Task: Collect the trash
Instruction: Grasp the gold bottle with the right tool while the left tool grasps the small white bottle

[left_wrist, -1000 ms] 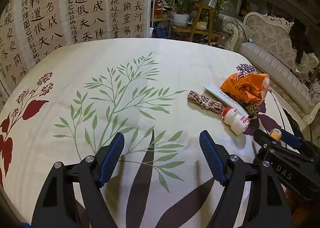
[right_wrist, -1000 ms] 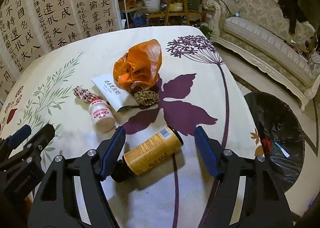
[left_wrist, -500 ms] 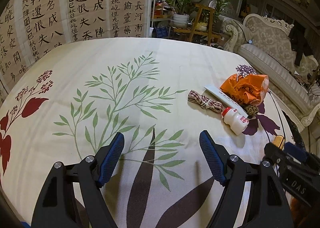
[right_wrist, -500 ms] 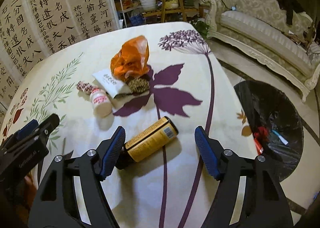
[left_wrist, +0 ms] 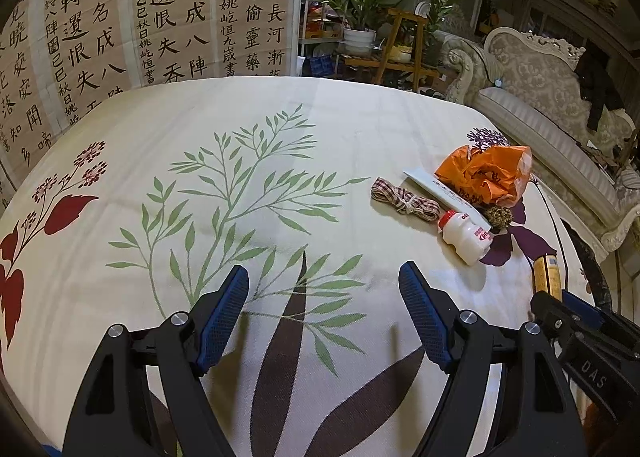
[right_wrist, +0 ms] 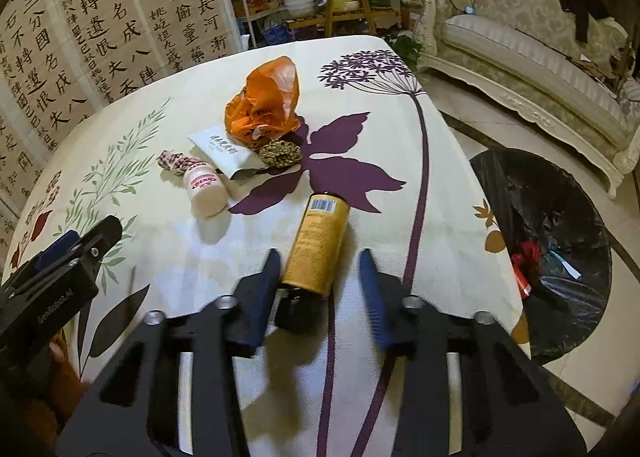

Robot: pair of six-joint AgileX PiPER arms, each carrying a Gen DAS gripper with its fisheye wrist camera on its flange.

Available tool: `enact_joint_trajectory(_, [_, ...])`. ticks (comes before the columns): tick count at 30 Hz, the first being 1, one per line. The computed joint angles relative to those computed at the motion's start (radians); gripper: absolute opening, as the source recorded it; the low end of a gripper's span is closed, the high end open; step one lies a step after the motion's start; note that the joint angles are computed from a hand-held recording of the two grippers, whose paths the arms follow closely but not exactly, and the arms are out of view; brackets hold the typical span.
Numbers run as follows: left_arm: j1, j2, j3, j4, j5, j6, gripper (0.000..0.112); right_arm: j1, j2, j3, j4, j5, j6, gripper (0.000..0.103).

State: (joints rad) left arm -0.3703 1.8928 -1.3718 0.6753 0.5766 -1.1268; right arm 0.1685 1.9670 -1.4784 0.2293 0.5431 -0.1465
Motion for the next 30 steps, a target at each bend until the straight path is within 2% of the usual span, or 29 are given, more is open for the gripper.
enact_joint_trajectory(3, [-0.003,-0.001,-0.001,0.0,0.003,-0.001,0.075,-0.008,0.006,-0.007,0.032,0.002,-0.041,0.025])
enact_joint_trajectory(13, [-0.032,0.04,-0.09,-0.063,0.04,0.062,0.076,-0.041,0.008,-0.008,0.123,-0.027,-0.159,0.024])
enact_joint_trajectory(27, [-0.078,0.26,-0.473,-0.171,0.205,0.208,0.076,-0.129,0.057,-0.076,0.294,0.019,-0.346,0.024])
enact_joint_trajectory(30, [-0.077,0.292,-0.523,-0.202,0.228,0.248,0.064,-0.138,0.07,-0.093,0.317,0.036,-0.368,0.025])
